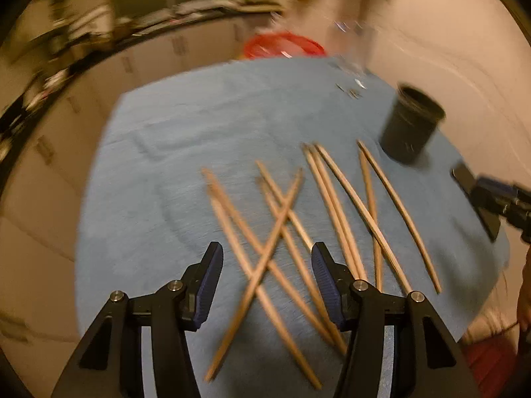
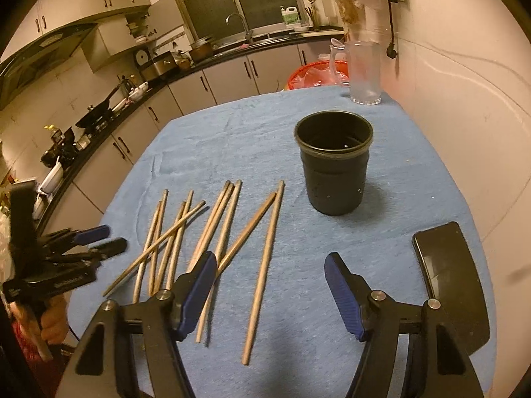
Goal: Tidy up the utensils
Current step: 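Close the left tool on a wooden chopstick while the right tool grasps another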
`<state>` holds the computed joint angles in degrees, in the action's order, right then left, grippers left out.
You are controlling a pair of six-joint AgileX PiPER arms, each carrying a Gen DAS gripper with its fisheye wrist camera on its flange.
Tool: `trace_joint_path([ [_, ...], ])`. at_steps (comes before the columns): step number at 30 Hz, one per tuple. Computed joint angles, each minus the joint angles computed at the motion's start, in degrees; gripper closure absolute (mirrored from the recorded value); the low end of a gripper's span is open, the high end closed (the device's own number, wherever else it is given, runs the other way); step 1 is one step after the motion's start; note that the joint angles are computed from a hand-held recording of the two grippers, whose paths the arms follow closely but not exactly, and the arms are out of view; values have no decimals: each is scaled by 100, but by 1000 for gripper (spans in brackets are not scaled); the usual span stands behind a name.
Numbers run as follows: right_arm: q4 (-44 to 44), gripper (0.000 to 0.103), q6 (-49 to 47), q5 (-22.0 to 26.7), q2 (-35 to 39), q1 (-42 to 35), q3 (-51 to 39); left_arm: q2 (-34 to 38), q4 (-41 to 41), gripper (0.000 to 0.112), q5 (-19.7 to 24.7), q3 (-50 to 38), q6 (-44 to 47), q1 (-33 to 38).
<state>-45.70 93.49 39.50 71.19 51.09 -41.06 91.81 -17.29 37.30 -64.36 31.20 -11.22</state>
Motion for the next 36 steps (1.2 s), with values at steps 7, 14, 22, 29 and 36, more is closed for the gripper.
trace_joint_path([
  [7,-74,32,-73,-238,12,-274,194,1085,884,76,520,-1141,-581,-510],
  [14,20,32,-278,-525,74,-545,276,1629,1753,103,686,-1649,-1380,-863],
  [22,469,32,-854,-806,346,-826,124,1579,1482,105,946,-1733,-1651,-232],
  [29,1138,59,-1802,-811,1494,-791,-493,1399,837,105,855,-1431,-1003,447],
  [36,801,82,-1756,-428,2234,-532,-879,981,163,105,832,-1001,-312,977],
])
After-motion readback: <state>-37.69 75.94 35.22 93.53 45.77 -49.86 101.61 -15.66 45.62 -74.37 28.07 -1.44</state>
